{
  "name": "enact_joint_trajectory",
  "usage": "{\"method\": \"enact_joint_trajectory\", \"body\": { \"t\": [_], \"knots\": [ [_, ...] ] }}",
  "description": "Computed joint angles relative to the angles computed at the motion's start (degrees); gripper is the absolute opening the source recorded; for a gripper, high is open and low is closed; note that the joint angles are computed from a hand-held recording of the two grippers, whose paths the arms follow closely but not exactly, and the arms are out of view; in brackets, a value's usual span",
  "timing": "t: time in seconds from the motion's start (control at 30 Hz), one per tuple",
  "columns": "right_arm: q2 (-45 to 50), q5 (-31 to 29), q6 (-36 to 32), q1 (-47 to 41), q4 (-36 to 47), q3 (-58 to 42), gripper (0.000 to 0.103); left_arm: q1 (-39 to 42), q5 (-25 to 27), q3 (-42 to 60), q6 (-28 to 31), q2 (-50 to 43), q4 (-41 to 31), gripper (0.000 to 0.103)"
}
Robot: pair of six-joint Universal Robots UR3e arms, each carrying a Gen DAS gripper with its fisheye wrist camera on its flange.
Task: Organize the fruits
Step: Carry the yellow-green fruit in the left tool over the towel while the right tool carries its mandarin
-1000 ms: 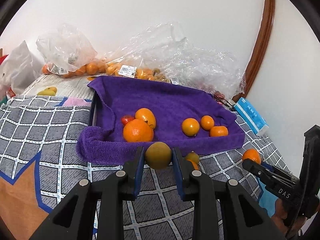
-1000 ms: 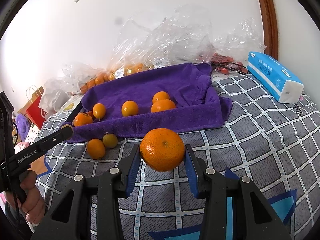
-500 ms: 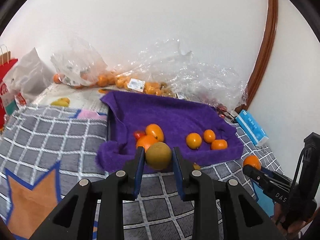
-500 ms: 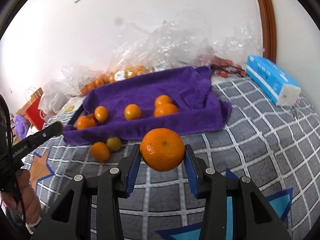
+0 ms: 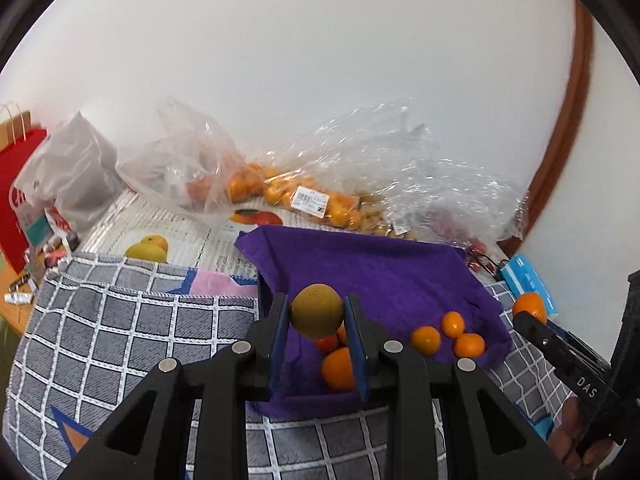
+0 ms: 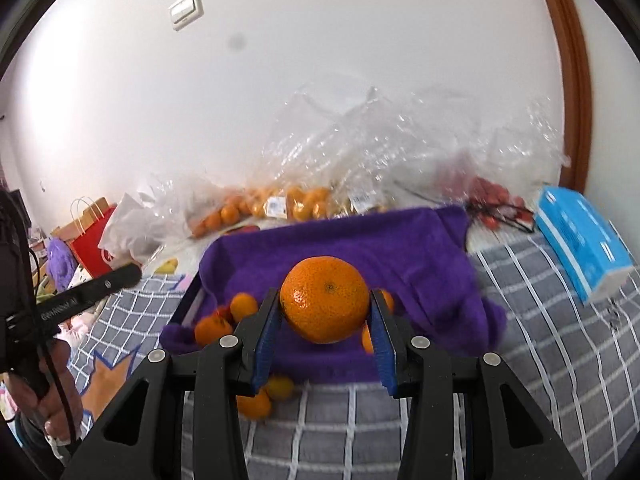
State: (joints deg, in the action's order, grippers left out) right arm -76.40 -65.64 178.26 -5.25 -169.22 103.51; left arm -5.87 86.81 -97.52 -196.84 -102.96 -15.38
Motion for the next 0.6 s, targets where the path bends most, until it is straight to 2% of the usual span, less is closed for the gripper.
{"method": "enact_joint_trajectory", "body": {
  "t": [0.1, 0.3, 0.43, 0.6],
  "knots": [
    [2.3, 0.3, 0.1, 0.7, 2.0, -3.9, 0.043, 1.0, -1.4, 2.6, -0.7, -1.8, -1.7, 0.026],
    [6.5, 0.2, 0.6, 1.7, 2.7, -9.1, 0.043, 0.9, 0.1, 7.1, -1.1, -6.7, -1.7, 0.026],
    [9.6, -0.8, 1.7, 1.9, -0.7, -9.5, 0.043, 3.1, -3.7, 4.4, -1.8, -8.5, 4.4, 0.026],
    [13.0, -0.6, 1.9, 0.2, -2.0, -9.5, 0.043, 5.2, -4.4, 2.0, -2.1, -9.5, 8.7, 0.026]
  ]
}}
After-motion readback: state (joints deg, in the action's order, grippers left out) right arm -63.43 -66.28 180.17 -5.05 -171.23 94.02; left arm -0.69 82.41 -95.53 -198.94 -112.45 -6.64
